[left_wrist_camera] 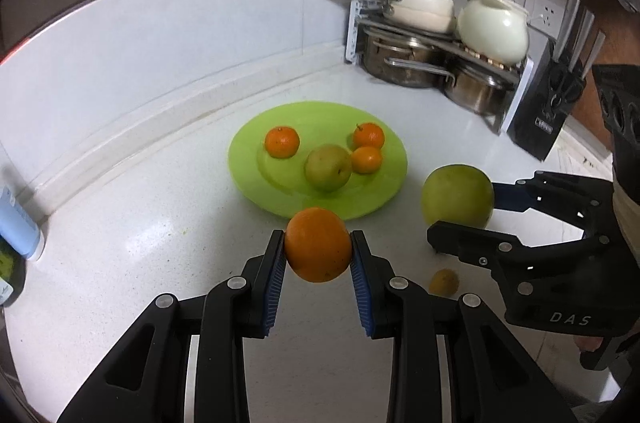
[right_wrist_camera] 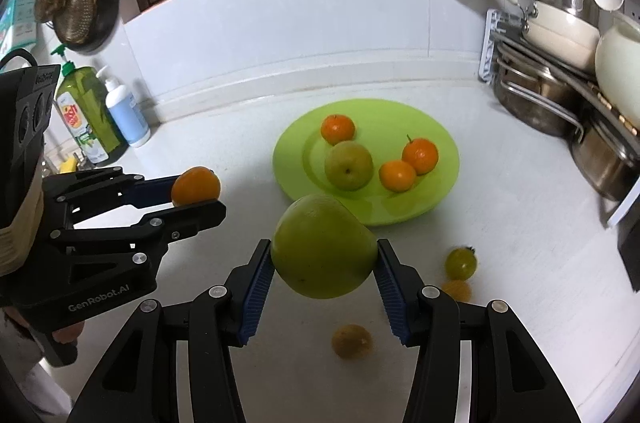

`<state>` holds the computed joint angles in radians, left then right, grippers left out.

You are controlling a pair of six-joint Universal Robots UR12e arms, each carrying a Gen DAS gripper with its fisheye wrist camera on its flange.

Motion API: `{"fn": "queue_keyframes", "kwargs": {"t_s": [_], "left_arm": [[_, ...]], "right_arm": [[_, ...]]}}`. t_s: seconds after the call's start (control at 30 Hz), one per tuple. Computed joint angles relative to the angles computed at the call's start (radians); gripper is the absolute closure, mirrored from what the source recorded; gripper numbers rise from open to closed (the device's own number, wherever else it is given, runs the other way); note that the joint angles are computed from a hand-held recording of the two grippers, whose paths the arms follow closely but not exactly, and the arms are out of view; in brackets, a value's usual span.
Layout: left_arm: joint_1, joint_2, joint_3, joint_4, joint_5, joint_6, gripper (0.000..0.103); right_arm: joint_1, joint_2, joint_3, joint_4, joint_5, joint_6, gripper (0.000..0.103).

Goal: Organize fruits
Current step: 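Lift and carry the orange with the left tool while the right tool carries the pear over the plate, then lower the pear onto the plate and open the right tool while the left releases the orange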

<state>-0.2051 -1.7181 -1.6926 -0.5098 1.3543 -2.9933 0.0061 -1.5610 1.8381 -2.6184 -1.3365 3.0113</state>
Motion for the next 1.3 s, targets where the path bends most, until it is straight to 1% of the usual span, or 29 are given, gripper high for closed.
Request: {"fn": "queue_keyframes", "kwargs": {"t_s": [0.27, 0.43, 0.67, 1.0, 1.1, 1.3], "left_arm": [[-0.022, -0.006, 0.020, 0.043, 0.039, -0.043, 0.071], [-0.028, -0.028, 0.057, 0.032, 0.040, -0.054, 0.071], [-0.034, -0.074, 0.124, 0.011, 0.039, -0.045, 0.071], [-0.031, -0.154, 0.232, -0.030, 0.040, -0.038, 0.071], [-0.030, -0.183, 0.269, -0.042, 0.048, -0.024, 0.071], [-0.027, -0.243, 0.346, -0.096, 0.037, 0.008, 0.071]], "right_arm": [[-0.034, -0.001, -0.010, -0.038, 0.043, -0.032, 0.052], [-0.050, 0.014, -0.033, -0.053, 0.057, -0.028, 0.052], [-0.060, 0.052, -0.082, -0.052, 0.062, -0.030, 0.052], [-0.057, 0.138, -0.191, 0.009, 0.052, -0.071, 0.052], [-0.057, 0.169, -0.231, 0.042, 0.058, -0.080, 0.052], [-0.058, 0.232, -0.305, 0.115, 0.051, -0.085, 0.052]]}}
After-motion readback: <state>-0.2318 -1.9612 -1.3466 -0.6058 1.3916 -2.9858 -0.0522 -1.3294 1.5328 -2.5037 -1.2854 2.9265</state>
